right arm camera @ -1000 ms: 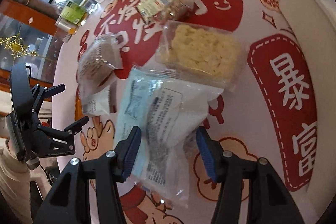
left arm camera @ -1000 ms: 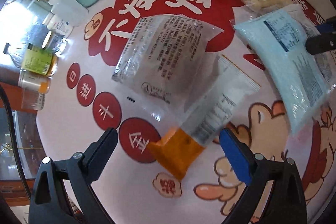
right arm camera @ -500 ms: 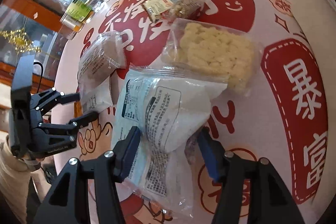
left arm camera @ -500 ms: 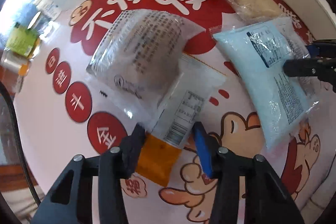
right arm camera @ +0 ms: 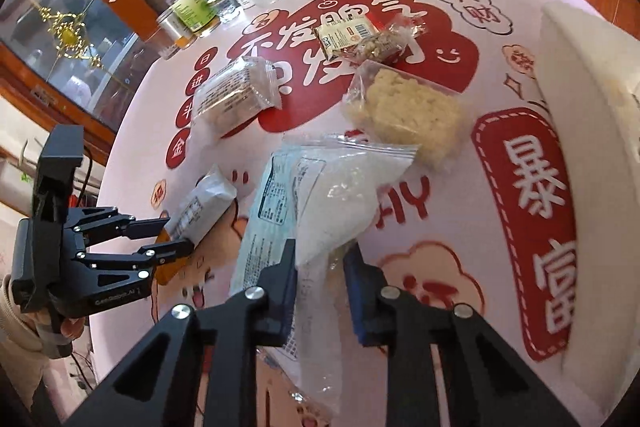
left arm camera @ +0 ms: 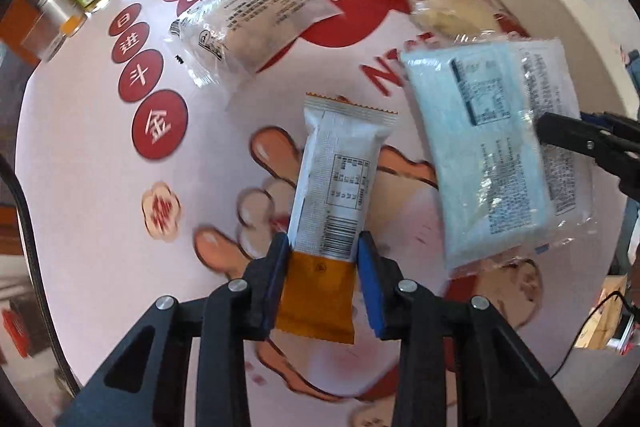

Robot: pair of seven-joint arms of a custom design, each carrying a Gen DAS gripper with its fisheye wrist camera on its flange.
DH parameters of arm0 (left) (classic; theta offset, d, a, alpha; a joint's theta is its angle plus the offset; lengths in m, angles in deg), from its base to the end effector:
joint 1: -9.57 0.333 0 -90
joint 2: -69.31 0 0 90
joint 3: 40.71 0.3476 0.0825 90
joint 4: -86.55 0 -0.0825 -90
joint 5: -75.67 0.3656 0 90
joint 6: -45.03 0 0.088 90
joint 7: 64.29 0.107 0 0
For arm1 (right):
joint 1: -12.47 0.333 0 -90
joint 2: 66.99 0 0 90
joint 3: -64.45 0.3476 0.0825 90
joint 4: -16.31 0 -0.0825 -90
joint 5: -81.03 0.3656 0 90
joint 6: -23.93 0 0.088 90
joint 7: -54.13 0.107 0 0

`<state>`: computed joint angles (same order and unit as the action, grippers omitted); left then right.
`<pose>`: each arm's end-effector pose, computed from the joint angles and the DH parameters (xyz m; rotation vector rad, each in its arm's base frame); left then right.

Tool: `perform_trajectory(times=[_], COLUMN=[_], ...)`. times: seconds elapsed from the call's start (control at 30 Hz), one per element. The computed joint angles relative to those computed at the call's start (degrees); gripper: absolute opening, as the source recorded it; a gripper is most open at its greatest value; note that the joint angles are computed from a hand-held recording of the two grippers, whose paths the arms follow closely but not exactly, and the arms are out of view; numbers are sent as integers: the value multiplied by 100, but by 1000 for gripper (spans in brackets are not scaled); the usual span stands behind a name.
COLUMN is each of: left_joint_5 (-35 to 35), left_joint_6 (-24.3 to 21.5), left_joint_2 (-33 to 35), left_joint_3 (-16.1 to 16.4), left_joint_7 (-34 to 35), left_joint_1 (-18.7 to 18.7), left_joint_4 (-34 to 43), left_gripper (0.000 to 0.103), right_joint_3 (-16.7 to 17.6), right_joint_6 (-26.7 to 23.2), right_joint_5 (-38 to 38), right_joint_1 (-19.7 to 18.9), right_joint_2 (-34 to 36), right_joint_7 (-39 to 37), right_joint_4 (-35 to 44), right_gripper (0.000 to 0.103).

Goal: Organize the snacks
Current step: 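Carry the orange-white bar and clear bag over the white tray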

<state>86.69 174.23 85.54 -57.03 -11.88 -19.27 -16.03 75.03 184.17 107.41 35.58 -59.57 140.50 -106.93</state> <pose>0.4676 -0.4391 0.4570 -1.8952 2.3679 -0.2882 0.4991 0.3037 0.4389 -2.0247 1.5739 -0.0049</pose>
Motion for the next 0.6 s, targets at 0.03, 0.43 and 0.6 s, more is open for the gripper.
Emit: perform_trajectory(times=[0.03, 0.43, 0.6], left_joint_5=[-30, 1316, 1796], left_joint_6=[66, -855, -1539], left_joint_2=[-94, 107, 923], left_joint_3=[-19, -118, 43], left_joint_7=[-137, -1671, -1846], left_joint_1=[-35, -953, -1564], left_joint_4=[-91, 1240, 2892], left_gripper=[32, 33, 33], right_joint_3=[-7, -398, -835], right_joint_6=[36, 259, 323], right_joint_5=[-19, 416, 869], right_joint_1=[4, 313, 486], right_joint_2=[-131, -1462, -2154], right_joint_7=[22, -809, -1744], right_joint_4=[-140, -1327, -1721], right_gripper=[19, 17, 17])
